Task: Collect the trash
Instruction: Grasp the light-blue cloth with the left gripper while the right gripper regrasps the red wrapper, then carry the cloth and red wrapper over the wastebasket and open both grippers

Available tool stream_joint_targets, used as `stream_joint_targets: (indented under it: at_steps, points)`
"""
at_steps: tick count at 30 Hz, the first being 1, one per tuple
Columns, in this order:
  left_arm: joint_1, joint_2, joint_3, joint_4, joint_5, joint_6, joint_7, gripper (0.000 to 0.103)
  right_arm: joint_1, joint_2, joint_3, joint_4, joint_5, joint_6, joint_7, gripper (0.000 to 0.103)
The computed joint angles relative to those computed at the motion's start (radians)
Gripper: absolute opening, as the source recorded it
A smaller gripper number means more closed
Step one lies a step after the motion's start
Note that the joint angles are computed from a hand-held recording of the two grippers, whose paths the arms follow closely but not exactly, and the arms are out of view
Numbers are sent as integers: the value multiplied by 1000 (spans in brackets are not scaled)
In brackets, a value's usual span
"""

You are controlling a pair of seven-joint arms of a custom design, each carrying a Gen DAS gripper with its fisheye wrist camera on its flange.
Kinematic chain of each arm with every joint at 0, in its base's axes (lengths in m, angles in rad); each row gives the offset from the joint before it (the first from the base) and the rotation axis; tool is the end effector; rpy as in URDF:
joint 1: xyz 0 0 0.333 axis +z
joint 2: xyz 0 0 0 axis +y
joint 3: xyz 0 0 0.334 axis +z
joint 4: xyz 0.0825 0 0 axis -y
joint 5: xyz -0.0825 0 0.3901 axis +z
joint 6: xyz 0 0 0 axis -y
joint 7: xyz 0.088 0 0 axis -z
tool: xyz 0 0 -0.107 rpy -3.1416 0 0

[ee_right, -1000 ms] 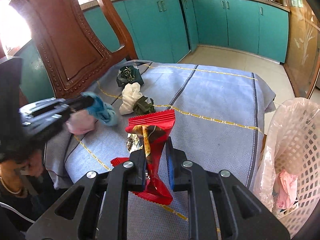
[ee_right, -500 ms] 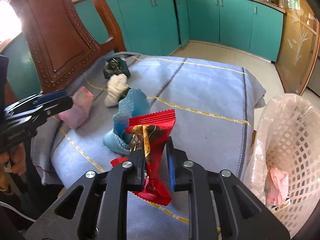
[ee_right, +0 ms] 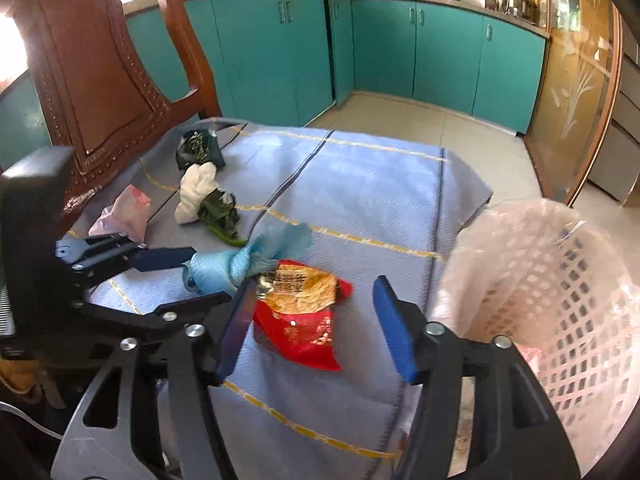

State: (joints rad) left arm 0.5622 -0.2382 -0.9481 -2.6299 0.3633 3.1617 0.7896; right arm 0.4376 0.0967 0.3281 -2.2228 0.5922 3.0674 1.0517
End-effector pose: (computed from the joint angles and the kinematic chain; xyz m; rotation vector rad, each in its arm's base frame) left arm 0.4211 -0.2084 0.3758 -1.8313 1.8762 -0.7517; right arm 0.4543 0.3698 0.4254 -2.1644 1.0113 -0.2648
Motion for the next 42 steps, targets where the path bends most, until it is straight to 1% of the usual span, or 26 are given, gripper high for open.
stream_joint_targets:
  at_steps: [1,2,3,4,7,9,10,12,14,15,17,18,19,20,22,23,25,28,30,33,34,35,36,38,40,42]
  points:
    - [10,-3,-8,-2,4,7,-11,46,-14,5,14,7,40,-8,-38,65]
    - [-15,-3,16,-11,-16,18,-4,44,-16,9,15,10,51,-16,-48,65]
    - [-45,-8,43,-19,-32,15,3,40,-16,13,15,14,55,-26,-57,65]
    - [-59,-30,49,-26,-46,0,2,36,-12,22,13,19,47,-38,-61,65]
    - [-45,-134,18,-48,-41,-45,-27,35,11,36,4,21,-24,-40,-32,65]
    - [-97,-205,56,-77,-55,-68,-32,35,37,51,-17,22,-124,-27,34,65]
    - [-108,-221,69,-83,-56,-73,-30,35,39,63,-16,28,-156,-27,56,65]
    - [-174,-256,130,-104,-73,-98,-16,35,20,83,8,41,-175,-26,71,65]
    - [-231,-265,185,-119,-88,-119,-5,35,-13,100,47,52,-171,-19,66,65]
    - [-244,-262,203,-124,-90,-119,-1,35,-30,107,66,58,-165,-14,62,65]
    - [-291,-259,251,-138,-106,-113,8,35,-109,119,160,69,-84,-9,-10,65]
    - [-292,-248,259,-137,-105,-103,13,35,-158,125,218,78,-22,-19,-66,65]
    - [-299,-243,263,-138,-110,-98,15,35,-195,129,263,90,63,-41,-138,63]
    - [-306,-242,268,-139,-115,-98,17,35,-202,130,273,94,82,-50,-155,53]
    - [-294,-250,247,-140,-114,-104,7,35,-143,123,214,93,43,-54,-124,44]
    - [-296,-254,242,-142,-115,-108,2,35,-111,119,186,88,19,-38,-107,44]
    - [-298,-253,243,-145,-117,-108,-2,35,-77,114,156,80,-15,-17,-79,44]
    - [-305,-245,253,-148,-125,-113,-14,35,-73,104,162,63,-38,3,-94,66]
    - [-311,-235,264,-150,-129,-106,-17,36,-56,107,145,64,-83,-5,-75,66]
    - [-313,-221,265,-150,-132,-98,-21,35,17,126,57,73,-228,-17,50,66]
    - [-313,-217,265,-149,-132,-95,-21,35,50,135,15,80,-295,-25,112,66]
    - [-313,-214,262,-149,-132,-94,-22,36,57,142,3,86,-329,-30,145,66]
    - [-307,-212,256,-147,-129,-94,-24,35,44,147,14,90,-340,-36,154,66]
    - [-300,-214,247,-146,-125,-97,-29,36,8,156,47,96,-344,-37,169,53]
    - [-293,-228,237,-146,-120,-107,-38,35,-25,156,74,99,-344,-44,176,45]
    - [-284,-252,226,-147,-111,-121,-52,36,-52,153,100,95,-330,-44,170,41]
